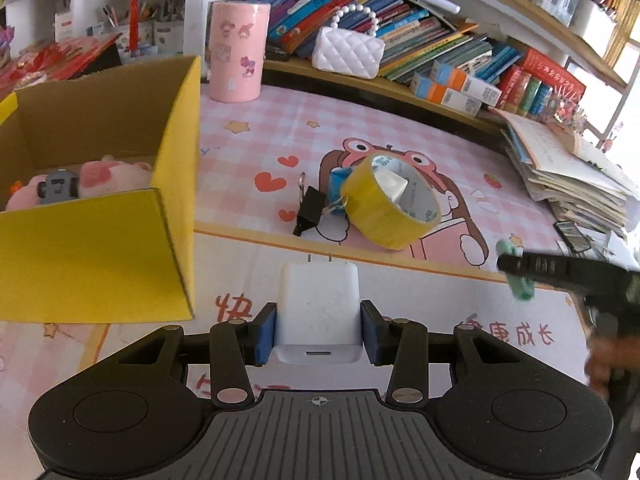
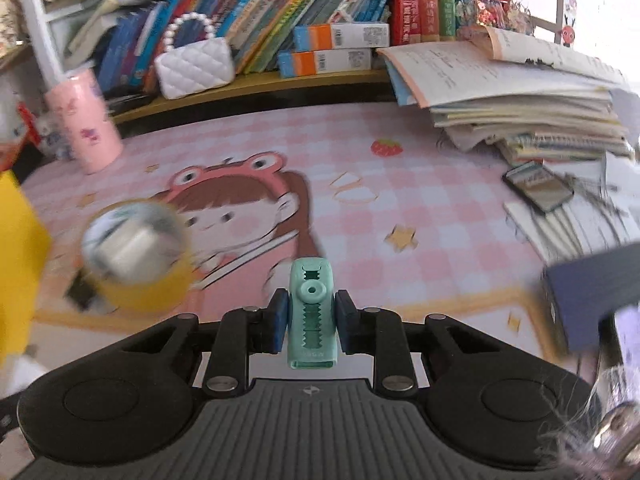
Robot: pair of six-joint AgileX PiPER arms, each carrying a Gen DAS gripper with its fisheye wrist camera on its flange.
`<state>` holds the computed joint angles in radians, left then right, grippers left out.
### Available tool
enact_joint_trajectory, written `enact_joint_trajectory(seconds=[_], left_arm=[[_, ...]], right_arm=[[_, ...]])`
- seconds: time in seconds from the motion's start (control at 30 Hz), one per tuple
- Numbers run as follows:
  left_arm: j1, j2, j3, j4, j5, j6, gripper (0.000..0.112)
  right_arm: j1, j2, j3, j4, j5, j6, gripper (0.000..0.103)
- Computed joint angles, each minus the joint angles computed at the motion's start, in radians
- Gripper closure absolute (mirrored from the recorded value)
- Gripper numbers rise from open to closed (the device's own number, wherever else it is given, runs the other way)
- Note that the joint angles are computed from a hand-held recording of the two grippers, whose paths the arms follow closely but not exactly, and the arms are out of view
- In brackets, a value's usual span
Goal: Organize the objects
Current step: 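Carry the charger and green stapler over the yellow box with both tools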
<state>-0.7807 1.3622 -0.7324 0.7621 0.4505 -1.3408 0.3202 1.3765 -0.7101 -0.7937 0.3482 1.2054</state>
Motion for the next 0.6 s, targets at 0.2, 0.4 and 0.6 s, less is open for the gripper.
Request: enact_joint_trajectory(seconds=[0.2,0.4,0.6], left_arm=[[-0.019,-0.137,0.092,0.044,0.025,-0.036,0.071],[-0.031,-0.31,0.198,0.004,0.082,-0.002,0.071],[-0.038,-0.525,0.279,-0.078,0.208,0.084,0.071]], right_arm=[[0.315,-0.144,0.059,-0.075,0.193,0.122,0.08],[0.609,-0.148,0.021,-0.199,0.405,0.279,0.08],[0.801,-0.106,-0.04,-0.171,0.522,0.373,0.08]])
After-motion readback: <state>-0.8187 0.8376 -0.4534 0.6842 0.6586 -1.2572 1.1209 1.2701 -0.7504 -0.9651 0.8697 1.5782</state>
